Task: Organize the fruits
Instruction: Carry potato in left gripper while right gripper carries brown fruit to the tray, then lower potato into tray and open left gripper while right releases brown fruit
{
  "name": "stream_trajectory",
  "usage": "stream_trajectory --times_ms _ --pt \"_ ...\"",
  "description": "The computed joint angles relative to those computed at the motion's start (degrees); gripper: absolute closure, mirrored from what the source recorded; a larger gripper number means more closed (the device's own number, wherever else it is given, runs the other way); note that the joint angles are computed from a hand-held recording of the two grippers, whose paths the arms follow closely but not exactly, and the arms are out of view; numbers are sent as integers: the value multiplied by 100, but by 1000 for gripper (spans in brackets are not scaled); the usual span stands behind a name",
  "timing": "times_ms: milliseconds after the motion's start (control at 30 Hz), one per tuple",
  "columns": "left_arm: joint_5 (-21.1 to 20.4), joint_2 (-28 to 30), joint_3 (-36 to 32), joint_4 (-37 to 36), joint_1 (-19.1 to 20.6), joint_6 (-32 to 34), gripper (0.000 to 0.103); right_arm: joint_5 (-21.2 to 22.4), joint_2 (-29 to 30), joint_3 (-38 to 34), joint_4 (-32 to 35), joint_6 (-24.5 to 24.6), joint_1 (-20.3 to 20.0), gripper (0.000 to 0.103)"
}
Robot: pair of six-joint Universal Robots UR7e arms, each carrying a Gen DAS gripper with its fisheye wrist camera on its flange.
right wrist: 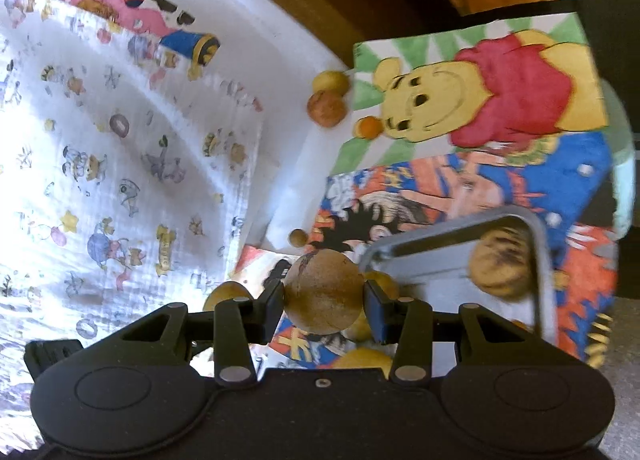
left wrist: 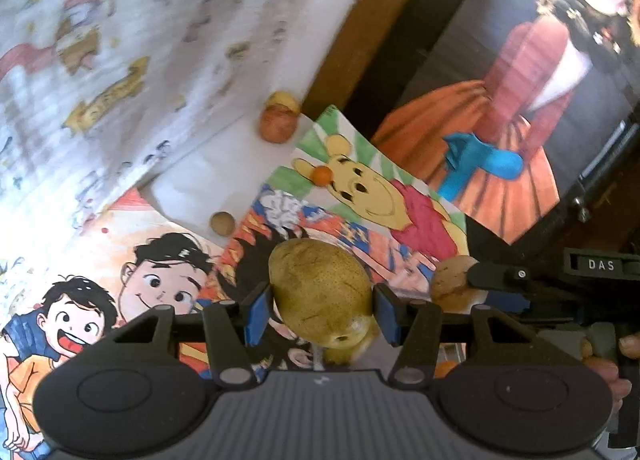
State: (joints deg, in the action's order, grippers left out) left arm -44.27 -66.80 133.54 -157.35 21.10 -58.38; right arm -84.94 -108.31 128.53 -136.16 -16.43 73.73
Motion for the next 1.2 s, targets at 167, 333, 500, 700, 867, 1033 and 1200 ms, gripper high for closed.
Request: stream_trajectory --times_ms 167,333,500,700,867,1033,1200 --pt "-220 73 -133 210 -115 -27 45 71 -614 273 66 -150 -361 58" --pt "-499 266 -313 249 -121 185 45 123 -1230 570 167 -322 -803 58" --pt "-825 532 -524 167 -64 573 45 199 -1872 862 409 -550 -1301 58" --pt "-1276 980 -910 126 116 1140 45 302 -2538 1225 617 -754 -1876 58" --pt "-1622 1426 -1215 106 286 1471 45 230 -2863 1504 629 -870 -2138 58" --pt "-1886 1765 -1456 314 417 1671 45 61 -2899 1715 431 -902 -2198 58" --pt "-1988 1976 -1640 649 506 1691 45 -292 -2657 1866 -34 -920 -1973 58"
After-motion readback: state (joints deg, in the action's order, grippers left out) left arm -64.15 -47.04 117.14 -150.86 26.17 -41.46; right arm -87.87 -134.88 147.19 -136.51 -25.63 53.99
